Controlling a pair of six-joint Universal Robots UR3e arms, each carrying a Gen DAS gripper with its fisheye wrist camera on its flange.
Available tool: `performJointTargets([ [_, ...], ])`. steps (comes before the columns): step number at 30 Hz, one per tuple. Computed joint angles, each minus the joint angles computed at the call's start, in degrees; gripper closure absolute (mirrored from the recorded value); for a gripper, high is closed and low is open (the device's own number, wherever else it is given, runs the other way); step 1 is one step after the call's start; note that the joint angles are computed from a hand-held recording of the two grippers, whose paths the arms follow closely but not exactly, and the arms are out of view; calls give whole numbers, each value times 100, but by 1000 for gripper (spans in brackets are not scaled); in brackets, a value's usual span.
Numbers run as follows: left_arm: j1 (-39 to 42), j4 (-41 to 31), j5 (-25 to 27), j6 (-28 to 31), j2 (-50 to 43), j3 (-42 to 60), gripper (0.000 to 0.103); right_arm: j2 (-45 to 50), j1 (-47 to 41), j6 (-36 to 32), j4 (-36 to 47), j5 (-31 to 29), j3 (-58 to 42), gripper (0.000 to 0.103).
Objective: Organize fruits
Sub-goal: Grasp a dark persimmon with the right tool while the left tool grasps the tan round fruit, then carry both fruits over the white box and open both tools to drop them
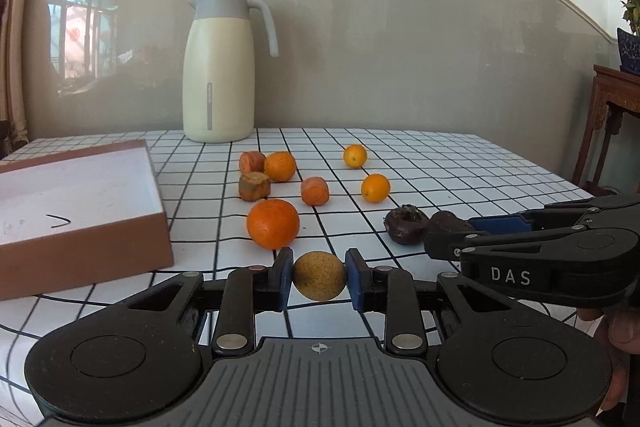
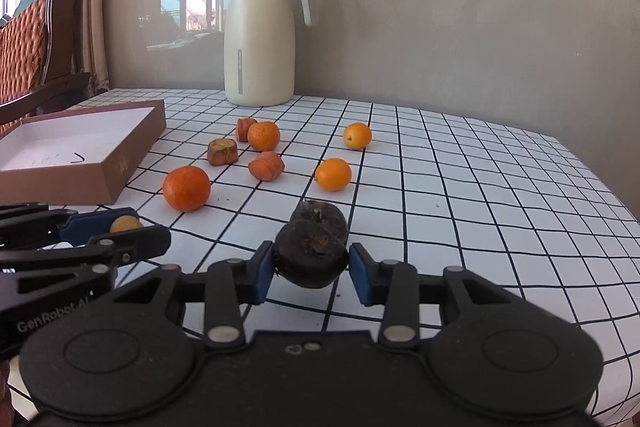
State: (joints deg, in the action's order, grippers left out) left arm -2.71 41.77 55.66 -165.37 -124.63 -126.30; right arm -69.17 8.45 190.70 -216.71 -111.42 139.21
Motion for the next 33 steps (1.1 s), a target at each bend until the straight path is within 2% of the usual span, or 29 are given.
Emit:
performJointTargets([
  [7, 968, 52, -533, 162, 802, -660, 74, -66, 591, 68, 103, -192, -482, 71],
  [10, 1586, 71, -917, 209, 1137, -955, 74, 118, 878, -46, 149, -272, -918, 71],
  [15, 2389, 164, -1330, 167, 1381, -1152, 74, 339, 1157, -171, 165, -184, -1468, 71],
  [19, 2845, 132, -1464, 43, 1422, -1050, 74, 619, 1324, -228, 357, -41, -2096, 71],
  [27, 3425, 170, -1293, -283, 1068, -319, 74, 1371, 1473, -610, 677, 269, -3761, 71],
  [33, 3316, -221, -706, -602, 472, 827, 74, 1945, 1316, -649, 1452, 571, -5086, 71],
])
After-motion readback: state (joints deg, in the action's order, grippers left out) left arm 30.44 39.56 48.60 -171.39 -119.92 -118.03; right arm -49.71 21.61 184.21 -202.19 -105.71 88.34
